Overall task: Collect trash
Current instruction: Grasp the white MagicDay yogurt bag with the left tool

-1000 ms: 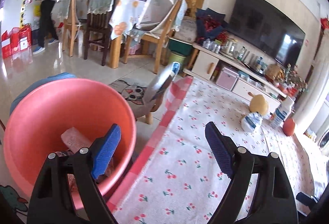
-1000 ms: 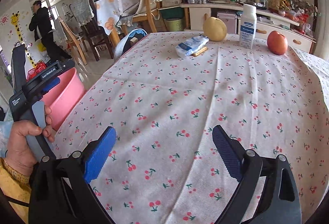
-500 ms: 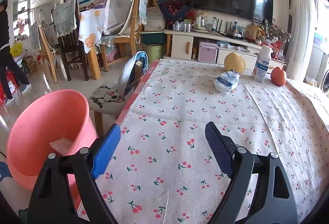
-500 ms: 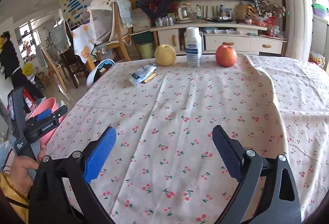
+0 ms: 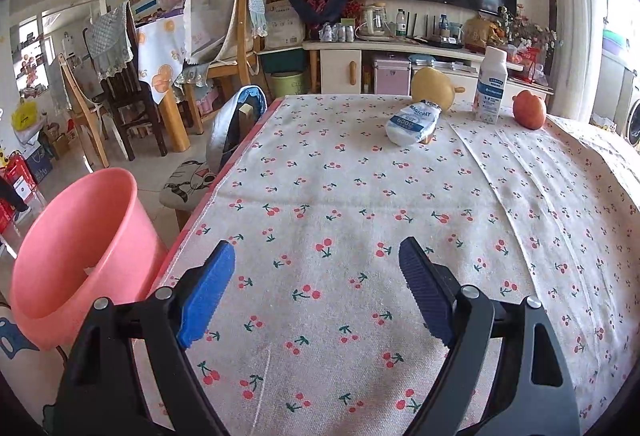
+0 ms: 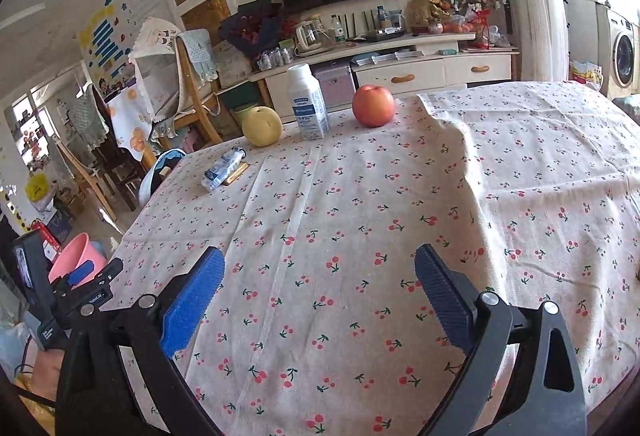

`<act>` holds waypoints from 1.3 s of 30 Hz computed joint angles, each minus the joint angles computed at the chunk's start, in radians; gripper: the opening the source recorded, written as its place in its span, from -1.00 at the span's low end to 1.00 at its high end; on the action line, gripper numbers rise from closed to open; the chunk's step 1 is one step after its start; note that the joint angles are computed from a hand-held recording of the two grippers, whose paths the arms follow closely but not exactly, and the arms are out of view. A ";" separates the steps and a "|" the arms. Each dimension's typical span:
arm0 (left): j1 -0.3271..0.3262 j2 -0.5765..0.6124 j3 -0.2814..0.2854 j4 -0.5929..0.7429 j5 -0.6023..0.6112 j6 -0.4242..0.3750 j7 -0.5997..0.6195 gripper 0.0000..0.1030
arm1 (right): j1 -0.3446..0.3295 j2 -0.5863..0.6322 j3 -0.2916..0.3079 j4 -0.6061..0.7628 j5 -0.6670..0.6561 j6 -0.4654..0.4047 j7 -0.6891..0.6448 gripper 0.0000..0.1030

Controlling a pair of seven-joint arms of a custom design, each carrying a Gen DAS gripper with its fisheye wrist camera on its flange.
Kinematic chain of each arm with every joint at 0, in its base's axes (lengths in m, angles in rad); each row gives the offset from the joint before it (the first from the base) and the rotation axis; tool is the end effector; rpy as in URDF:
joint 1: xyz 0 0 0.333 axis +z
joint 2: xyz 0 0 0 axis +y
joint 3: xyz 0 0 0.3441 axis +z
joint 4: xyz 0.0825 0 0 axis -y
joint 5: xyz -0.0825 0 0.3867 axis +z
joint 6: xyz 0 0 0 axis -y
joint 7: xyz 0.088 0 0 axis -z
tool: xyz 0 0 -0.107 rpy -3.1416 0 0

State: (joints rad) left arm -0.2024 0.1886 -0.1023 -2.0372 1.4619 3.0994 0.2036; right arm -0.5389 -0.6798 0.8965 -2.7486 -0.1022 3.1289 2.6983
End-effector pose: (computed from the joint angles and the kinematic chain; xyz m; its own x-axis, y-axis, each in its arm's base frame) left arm 0.5443 -0.2551 0.4273 -0.3209 -0.9436 -0.0812 -0.5609 0.2584 -0.7865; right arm 0.3741 0.1721 0.4589 -0.3740 -0.8765 -0.3032 -0.4609 0.4594 -0.7593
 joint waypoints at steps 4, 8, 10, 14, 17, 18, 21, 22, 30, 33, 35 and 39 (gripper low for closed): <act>-0.012 0.003 -0.011 0.006 -0.022 -0.013 0.040 0.65 | -0.013 0.009 -0.007 -0.017 0.013 0.048 -0.002 0.87; -0.025 0.015 -0.020 0.022 -0.092 -0.003 0.127 0.65 | -0.047 0.048 0.011 -0.018 0.039 0.108 -0.036 0.88; -0.010 0.031 -0.041 0.022 -0.222 0.033 0.247 0.65 | -0.065 0.088 0.023 -0.014 0.056 0.147 -0.063 0.88; 0.037 0.091 -0.133 0.060 -0.455 0.042 0.513 0.65 | -0.076 0.191 0.020 0.007 0.083 0.212 -0.128 0.88; 0.061 0.154 -0.208 0.121 -0.568 -0.005 0.701 0.65 | -0.077 0.252 0.015 0.031 0.099 0.232 -0.180 0.88; 0.047 0.176 -0.207 0.151 -0.579 -0.020 0.737 0.65 | -0.077 0.270 0.013 0.038 0.102 0.241 -0.199 0.88; 0.025 0.250 -0.222 0.250 -0.644 -0.064 0.844 0.65 | -0.089 0.310 0.024 0.062 0.116 0.245 -0.255 0.88; 0.025 0.277 -0.233 0.284 -0.673 -0.076 0.882 0.65 | -0.081 0.328 0.015 0.067 0.119 0.249 -0.274 0.88; 0.007 0.529 -0.298 0.645 -0.897 -0.235 1.123 0.65 | -0.043 0.445 -0.020 0.112 0.166 0.248 -0.400 0.88; -0.020 0.619 -0.307 0.791 -0.961 -0.316 1.210 0.65 | -0.019 0.488 -0.038 0.130 0.188 0.240 -0.439 0.88; -0.046 0.671 -0.301 0.881 -0.991 -0.369 1.264 0.65 | -0.006 0.515 -0.049 0.142 0.205 0.231 -0.462 0.88; -0.108 0.776 -0.280 1.079 -1.054 -0.504 1.361 0.65 | 0.094 0.556 -0.144 0.148 0.223 0.232 -0.482 0.88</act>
State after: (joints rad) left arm -0.3106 0.9643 -0.3820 -0.9581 0.4083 2.5950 1.5650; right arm -0.4446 -0.1240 0.7529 -2.6007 0.1213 3.3604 2.2160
